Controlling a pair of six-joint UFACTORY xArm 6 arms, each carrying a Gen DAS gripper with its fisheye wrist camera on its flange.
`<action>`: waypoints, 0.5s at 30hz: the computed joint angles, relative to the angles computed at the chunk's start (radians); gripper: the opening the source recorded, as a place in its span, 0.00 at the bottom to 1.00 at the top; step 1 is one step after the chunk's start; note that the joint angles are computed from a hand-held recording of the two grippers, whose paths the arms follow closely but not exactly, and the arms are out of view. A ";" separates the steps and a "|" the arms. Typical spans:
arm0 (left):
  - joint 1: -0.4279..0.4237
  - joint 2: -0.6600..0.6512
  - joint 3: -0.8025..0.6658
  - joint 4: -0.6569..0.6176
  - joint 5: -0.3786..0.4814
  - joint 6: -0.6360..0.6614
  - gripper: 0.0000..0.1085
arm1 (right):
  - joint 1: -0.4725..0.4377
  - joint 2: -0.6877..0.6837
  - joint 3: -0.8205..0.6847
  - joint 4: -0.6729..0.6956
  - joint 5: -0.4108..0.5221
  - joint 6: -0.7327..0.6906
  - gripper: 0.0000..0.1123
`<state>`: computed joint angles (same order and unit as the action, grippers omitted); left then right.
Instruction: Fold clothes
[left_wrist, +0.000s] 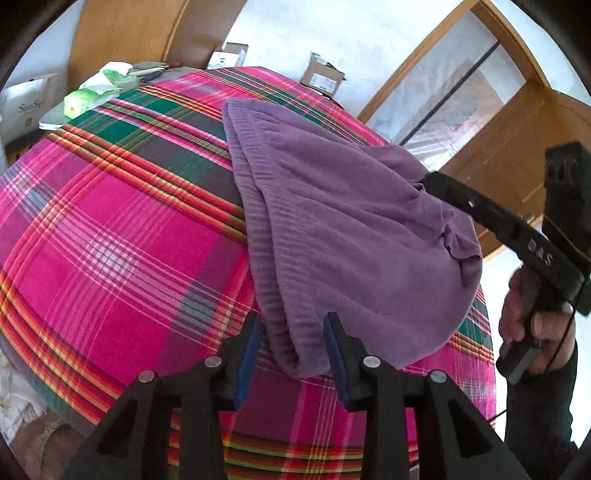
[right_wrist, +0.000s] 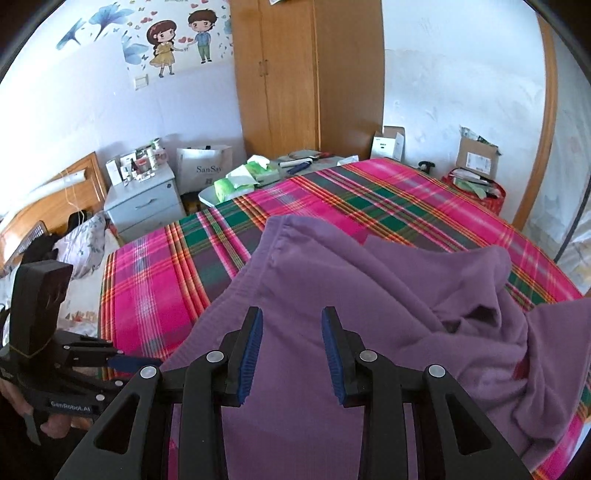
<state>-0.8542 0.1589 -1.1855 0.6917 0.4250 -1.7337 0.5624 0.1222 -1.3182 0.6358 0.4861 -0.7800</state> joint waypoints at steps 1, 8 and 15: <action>-0.004 0.004 -0.008 0.000 0.011 -0.015 0.33 | -0.001 -0.008 0.012 0.010 -0.002 -0.007 0.30; -0.039 0.026 -0.063 -0.051 0.113 0.005 0.26 | -0.003 -0.063 0.089 0.089 -0.009 -0.065 0.30; -0.010 -0.033 0.050 -0.060 -0.047 -0.136 0.23 | -0.011 -0.109 0.149 0.108 -0.006 -0.093 0.30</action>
<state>-0.8646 0.1256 -1.1356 0.6316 0.3782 -1.8697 0.5511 0.0128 -1.1689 0.7437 0.4801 -0.8726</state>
